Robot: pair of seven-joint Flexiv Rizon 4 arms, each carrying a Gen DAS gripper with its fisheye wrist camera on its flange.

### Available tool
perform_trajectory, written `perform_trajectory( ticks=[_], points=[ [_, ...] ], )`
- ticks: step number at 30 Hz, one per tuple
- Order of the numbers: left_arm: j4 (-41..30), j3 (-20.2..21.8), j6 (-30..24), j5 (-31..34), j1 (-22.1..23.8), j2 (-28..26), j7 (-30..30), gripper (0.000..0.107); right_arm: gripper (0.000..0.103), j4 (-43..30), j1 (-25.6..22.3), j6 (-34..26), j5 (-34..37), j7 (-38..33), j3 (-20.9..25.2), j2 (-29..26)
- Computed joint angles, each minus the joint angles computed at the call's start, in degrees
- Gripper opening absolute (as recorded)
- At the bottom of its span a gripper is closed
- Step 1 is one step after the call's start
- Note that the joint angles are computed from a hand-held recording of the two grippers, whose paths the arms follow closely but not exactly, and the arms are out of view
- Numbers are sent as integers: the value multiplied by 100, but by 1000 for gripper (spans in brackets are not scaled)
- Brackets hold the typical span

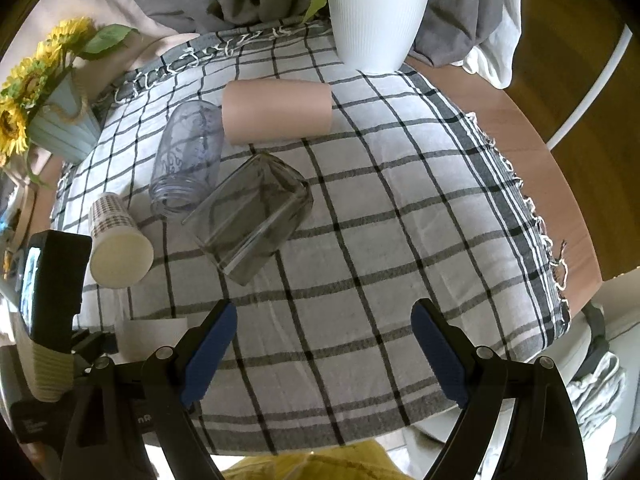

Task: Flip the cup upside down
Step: 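Lower the white cup rim-down onto the cloth and open the left gripper, then move the right gripper to the upside-down white cup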

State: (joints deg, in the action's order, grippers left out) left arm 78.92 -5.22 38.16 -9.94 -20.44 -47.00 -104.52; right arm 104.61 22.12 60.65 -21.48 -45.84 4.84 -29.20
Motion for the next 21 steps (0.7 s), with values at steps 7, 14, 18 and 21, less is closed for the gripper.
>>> perform_trajectory(
  ticks=[7, 14, 18, 21],
  points=[
    [625, -61, 623, -117, 47, 476, -95, 88, 89, 260, 93, 196, -231, 226, -106, 297],
    [1619, 378, 1760, 328, -316, 1365, -888, 99, 89, 810, 216, 897, -867, 810, -283, 836],
    [1882, 1147, 1686, 1578, -851, 1884, -2240, 99, 89, 923, 191, 1088, -1007, 817, -130, 903],
    [2108, 1636, 1395, 2672, -1241, 2314, -3265, 99, 89, 935, 184, 1137, -866, 599, 66, 852]
  ],
)
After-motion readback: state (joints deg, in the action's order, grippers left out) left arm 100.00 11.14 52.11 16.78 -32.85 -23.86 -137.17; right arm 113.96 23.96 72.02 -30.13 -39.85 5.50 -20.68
